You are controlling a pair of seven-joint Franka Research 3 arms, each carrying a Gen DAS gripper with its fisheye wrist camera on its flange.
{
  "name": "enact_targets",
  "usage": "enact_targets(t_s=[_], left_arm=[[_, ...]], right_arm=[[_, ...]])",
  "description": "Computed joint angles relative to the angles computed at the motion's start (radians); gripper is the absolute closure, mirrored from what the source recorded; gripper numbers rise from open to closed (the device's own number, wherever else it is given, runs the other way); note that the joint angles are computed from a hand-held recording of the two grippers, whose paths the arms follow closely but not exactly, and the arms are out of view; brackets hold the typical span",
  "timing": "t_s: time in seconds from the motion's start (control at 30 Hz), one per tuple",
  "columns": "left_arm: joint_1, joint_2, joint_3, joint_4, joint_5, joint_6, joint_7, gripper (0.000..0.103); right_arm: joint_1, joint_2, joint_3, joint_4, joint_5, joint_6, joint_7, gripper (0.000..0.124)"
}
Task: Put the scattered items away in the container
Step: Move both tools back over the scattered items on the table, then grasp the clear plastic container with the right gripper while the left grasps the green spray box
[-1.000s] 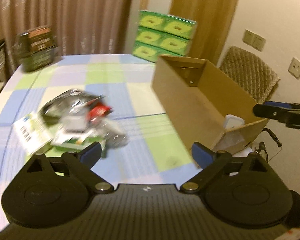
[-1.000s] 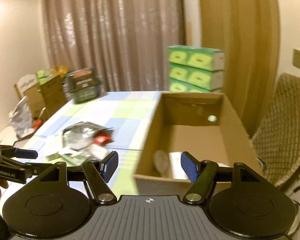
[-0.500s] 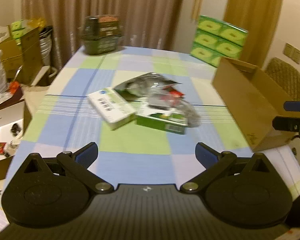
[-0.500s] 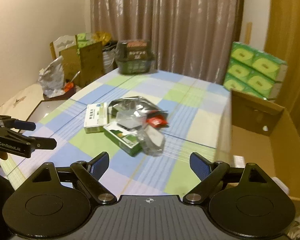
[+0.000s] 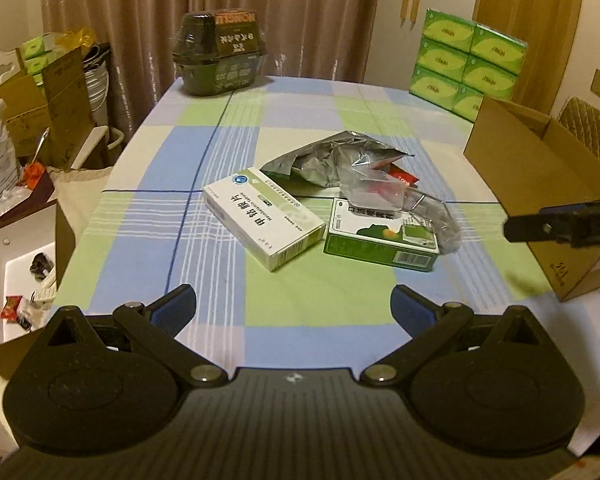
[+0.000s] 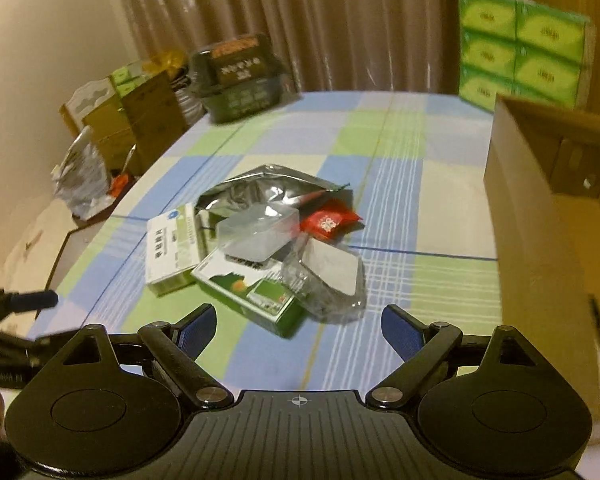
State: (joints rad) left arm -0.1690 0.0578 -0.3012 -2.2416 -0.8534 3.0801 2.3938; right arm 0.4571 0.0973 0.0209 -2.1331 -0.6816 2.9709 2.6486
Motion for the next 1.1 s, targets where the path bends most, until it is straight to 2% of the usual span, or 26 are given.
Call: enact_targets(t_s=[0.1, 0.23, 0.4, 0.53, 0.67, 0.73, 0.77, 0.8, 0.93, 1.0, 1.1], left_arm=[[0.01, 0.05, -0.016, 0.044, 0.003, 0.001, 0.012, 0.001], [0.036, 0.112, -0.052, 0.089, 0.072, 0.015, -0.029, 0.002], [0.072, 0.179, -0.105, 0.135, 0.156, 0.039, -0.072, 0.001], [0.069, 0.23, -0.107, 0.176, 0.249, 0.05, -0.143, 0.002], [0.045, 0.272, -0.082, 0.209, 0.332, 0.07, -0.223, 0.002], [0.037, 0.286, -0.072, 0.22, 0.363, 0.075, -0.262, 0.002], [0.039, 0.291, -0.073, 0.223, 0.376, 0.077, -0.276, 0.002], [0.041, 0.295, -0.073, 0.224, 0.388, 0.079, -0.29, 0.001], [0.054, 0.299, -0.083, 0.218, 0.435, 0.084, -0.339, 0.001], [0.069, 0.298, -0.098, 0.212, 0.457, 0.083, -0.357, 0.001], [0.123, 0.301, -0.157, 0.203, 0.486, 0.083, -0.357, 0.001]], right_arm=[[-0.006, 0.05, -0.012, 0.034, 0.045, 0.016, -0.014, 0.037], [0.0, 0.11, -0.031, 0.072, 0.163, 0.014, -0.087, 0.036], [-0.015, 0.168, -0.027, 0.096, 0.325, 0.062, -0.195, 0.037], [-0.035, 0.198, -0.008, 0.101, 0.453, 0.093, -0.271, 0.037], [-0.047, 0.225, 0.007, 0.106, 0.548, 0.136, -0.326, 0.037], [-0.053, 0.236, 0.017, 0.11, 0.593, 0.147, -0.347, 0.042], [-0.08, 0.242, 0.05, 0.112, 0.627, 0.154, -0.375, 0.049], [-0.083, 0.247, 0.057, 0.112, 0.646, 0.17, -0.388, 0.054], [-0.034, 0.246, 0.011, 0.114, 0.681, 0.169, -0.415, 0.057], [0.033, 0.235, -0.06, 0.109, 0.665, 0.156, -0.42, 0.058], [0.162, 0.213, -0.202, 0.095, 0.597, 0.122, -0.417, 0.058]])
